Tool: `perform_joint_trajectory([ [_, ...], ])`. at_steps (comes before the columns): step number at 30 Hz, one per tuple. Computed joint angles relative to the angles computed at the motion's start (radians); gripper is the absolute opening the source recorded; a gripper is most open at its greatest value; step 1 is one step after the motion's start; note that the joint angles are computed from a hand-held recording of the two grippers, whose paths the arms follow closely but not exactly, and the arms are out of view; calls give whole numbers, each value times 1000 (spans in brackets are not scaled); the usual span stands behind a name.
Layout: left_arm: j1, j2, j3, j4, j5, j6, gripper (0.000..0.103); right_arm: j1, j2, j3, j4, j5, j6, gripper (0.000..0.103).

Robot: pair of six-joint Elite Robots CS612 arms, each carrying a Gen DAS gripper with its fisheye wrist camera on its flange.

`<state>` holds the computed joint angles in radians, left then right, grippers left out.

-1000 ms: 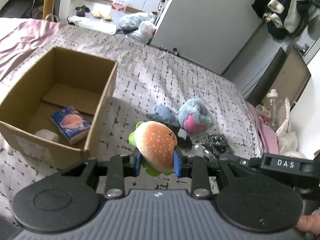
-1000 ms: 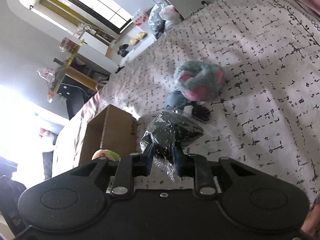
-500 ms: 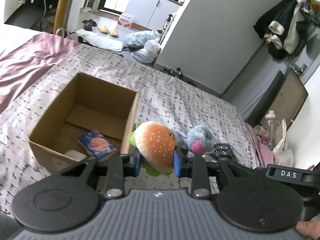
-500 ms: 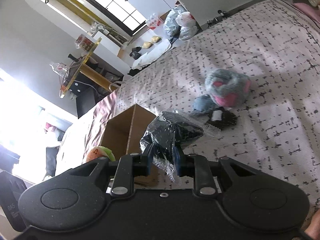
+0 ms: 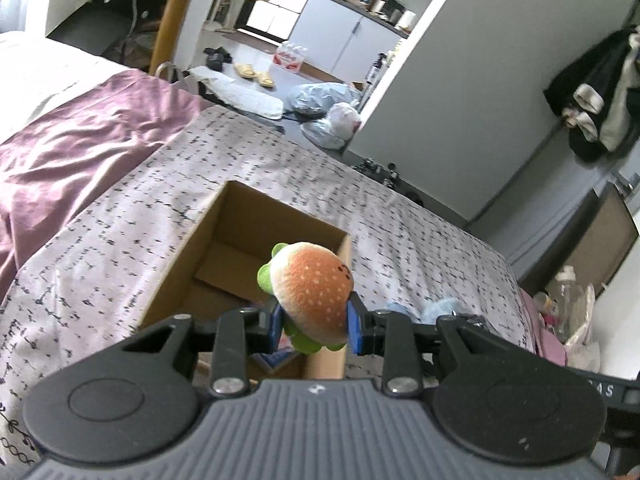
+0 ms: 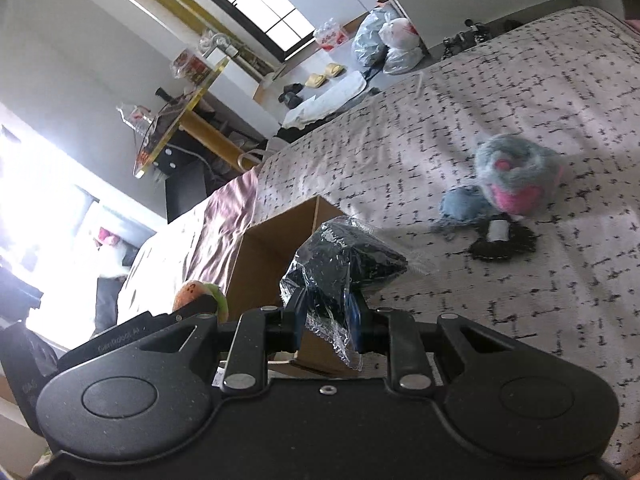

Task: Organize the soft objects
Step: 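Carry the plush burger and black bag over the cardboard box with both tools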

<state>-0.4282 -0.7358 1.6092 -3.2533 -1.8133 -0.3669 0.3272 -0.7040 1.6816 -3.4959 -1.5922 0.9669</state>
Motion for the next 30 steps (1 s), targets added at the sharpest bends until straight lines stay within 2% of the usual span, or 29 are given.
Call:
perform_joint_trajectory([
  [5,22,18,-37,38,6,-43,31,3,17,-47,33,6,-7,22],
  [18,46,55,-90,138,-5,-61,33,8,59,-164,136,31,-30,22],
  [22,52,53,-99,179,-9,-61,39,12,75,-203,168,43,-37,22],
  [27,63,49,-92,148,-31,-74,50,16,96,-247,202,62,-49,22],
  [30,67,46,-89,144,-24,-83,51,20,107,-274,219,69,-53,22],
])
